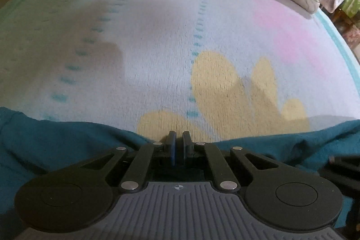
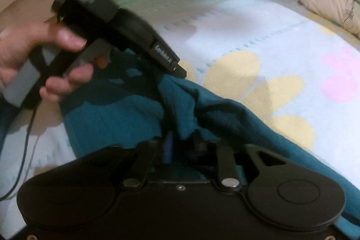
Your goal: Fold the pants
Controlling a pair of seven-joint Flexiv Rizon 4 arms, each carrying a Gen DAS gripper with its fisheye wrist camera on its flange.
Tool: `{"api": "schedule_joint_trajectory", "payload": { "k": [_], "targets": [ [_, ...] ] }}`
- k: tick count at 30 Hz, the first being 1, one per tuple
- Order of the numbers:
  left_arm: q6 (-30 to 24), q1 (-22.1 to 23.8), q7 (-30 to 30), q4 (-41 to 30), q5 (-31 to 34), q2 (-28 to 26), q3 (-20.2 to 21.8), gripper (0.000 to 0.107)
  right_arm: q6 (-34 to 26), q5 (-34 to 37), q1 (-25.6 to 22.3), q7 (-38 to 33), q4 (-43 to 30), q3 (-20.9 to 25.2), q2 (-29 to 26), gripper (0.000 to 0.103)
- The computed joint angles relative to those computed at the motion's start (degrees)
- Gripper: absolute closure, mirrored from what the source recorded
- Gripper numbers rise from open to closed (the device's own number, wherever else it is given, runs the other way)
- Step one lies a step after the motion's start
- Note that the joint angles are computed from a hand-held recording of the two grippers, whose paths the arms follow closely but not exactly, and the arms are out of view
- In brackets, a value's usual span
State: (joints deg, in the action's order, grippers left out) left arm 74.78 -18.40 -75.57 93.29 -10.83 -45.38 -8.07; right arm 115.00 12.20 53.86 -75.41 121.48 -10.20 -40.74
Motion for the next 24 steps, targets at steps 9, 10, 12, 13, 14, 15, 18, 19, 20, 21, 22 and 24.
{"api": "schedule_joint_trajectory", "payload": {
  "k": [9, 10, 12, 13, 14, 15, 18, 19, 20, 21, 22, 24],
  "targets": [
    [-2.28, 0.4, -1.46, -0.93, -0.86, 1.01, 0.55, 0.099, 1.32, -8.26, -12.23, 1.64, -6.97, 9.21, -2.98, 0.046],
    [-0.35, 0.85, -1.78, 0.36, -0.99, 1.84, 0.37, 0.099, 1.94, -7.71, -11.95, 2.12, -7.44, 8.9, -3.26, 0.046],
    [3.67, 2.51, -1.78, 3.88, -1.68, 3.93, -0.98, 0.099, 2.9, -6.72, -12.04, 3.17, -8.23, 8.66, -3.72, 0.046],
    [4.74, 2.79, -2.12, 5.2, -1.81, 4.76, -0.96, 0.099, 3.55, -6.75, -13.01, 3.88, -8.47, 9.41, -3.94, 0.046],
    [5.24, 2.92, -2.49, 6.66, -1.75, 5.8, -0.55, 0.099, 4.31, -6.84, -14.04, 4.63, -8.63, 10.25, -4.2, 0.046],
    [5.36, 3.16, -2.6, 8.26, -1.55, 6.86, -0.2, 0.099, 4.75, -7.17, -15.28, 5.47, -8.71, 11.22, -4.4, 0.046],
    [1.99, 3.92, -2.19, 11.31, -1.17, 8.73, 0.44, 0.099, 4.76, -6.57, -15.66, 7.15, -8.86, 11.06, -4.58, 0.046],
    [-0.05, 4.06, -1.8, 11.89, -0.96, 9.05, 0.65, 0.099, 4.66, -6.27, -15.72, 7.74, -9.01, 10.91, -4.65, 0.046],
    [-1.26, 3.82, -1.69, 12.4, -0.49, 9.25, 1.16, 0.099, 4.73, -6.29, -16.08, 8.35, -9.06, 11.14, -4.67, 0.046],
    [-1.87, 3.37, -1.73, 12.74, 0.19, 9.31, 1.84, 0.099, 4.87, -6.58, -16.7, 8.96, -9.23, 11.56, -4.84, 0.046],
    [-0.27, 3.48, -1.04, 13.94, 0.84, 9.43, 1.73, 0.099, 4.92, -6.95, -17.5, 9.77, -9.56, 12.11, -5.0, 0.046],
    [1.77, 3.18, -0.33, 15.11, 1.86, 9.87, 2.04, 0.099, 4.19, -8.8, -19.76, 11.56, -10.47, 13.81, -5.29, 0.046]
  ]
}}
